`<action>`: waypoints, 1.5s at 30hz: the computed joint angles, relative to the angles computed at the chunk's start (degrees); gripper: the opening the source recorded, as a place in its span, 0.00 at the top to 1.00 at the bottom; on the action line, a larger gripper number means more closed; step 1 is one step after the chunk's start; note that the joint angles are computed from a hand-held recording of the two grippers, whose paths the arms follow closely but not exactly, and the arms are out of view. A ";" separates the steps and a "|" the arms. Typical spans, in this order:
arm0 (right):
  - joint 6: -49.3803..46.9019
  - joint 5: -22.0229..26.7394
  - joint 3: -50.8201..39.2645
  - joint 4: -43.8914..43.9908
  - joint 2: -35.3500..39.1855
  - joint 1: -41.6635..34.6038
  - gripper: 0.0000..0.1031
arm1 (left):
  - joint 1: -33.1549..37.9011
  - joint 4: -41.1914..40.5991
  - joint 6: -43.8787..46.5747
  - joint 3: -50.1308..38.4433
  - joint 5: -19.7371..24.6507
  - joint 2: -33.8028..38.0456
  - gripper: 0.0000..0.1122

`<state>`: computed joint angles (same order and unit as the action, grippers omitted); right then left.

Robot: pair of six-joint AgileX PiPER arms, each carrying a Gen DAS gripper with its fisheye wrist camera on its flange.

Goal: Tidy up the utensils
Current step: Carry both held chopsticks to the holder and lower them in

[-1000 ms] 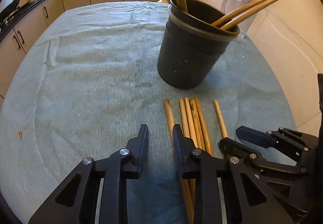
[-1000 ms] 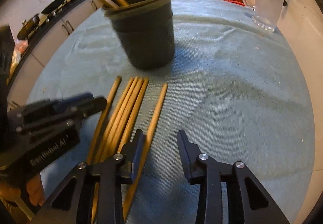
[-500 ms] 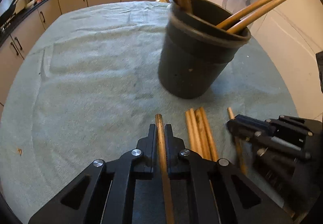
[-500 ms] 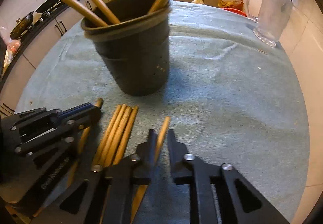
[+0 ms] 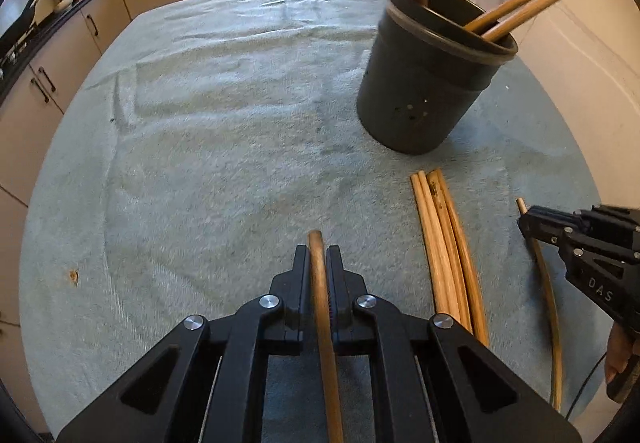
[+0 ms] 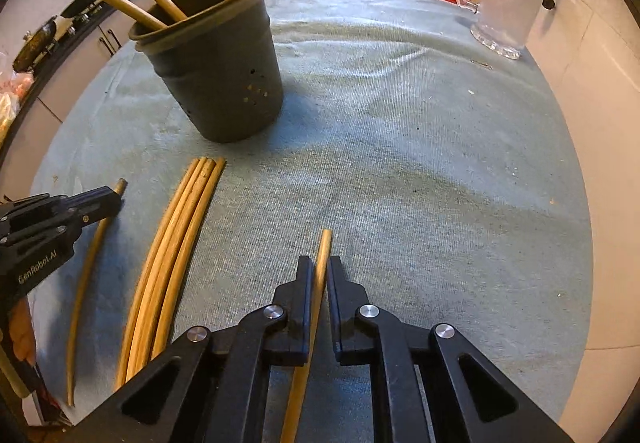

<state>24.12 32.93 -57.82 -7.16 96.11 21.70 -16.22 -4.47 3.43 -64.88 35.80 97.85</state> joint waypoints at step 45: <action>70.44 29.72 13.78 -62.17 -41.85 47.49 0.94 | 0.85 -1.97 -11.50 18.67 -3.15 -54.14 0.94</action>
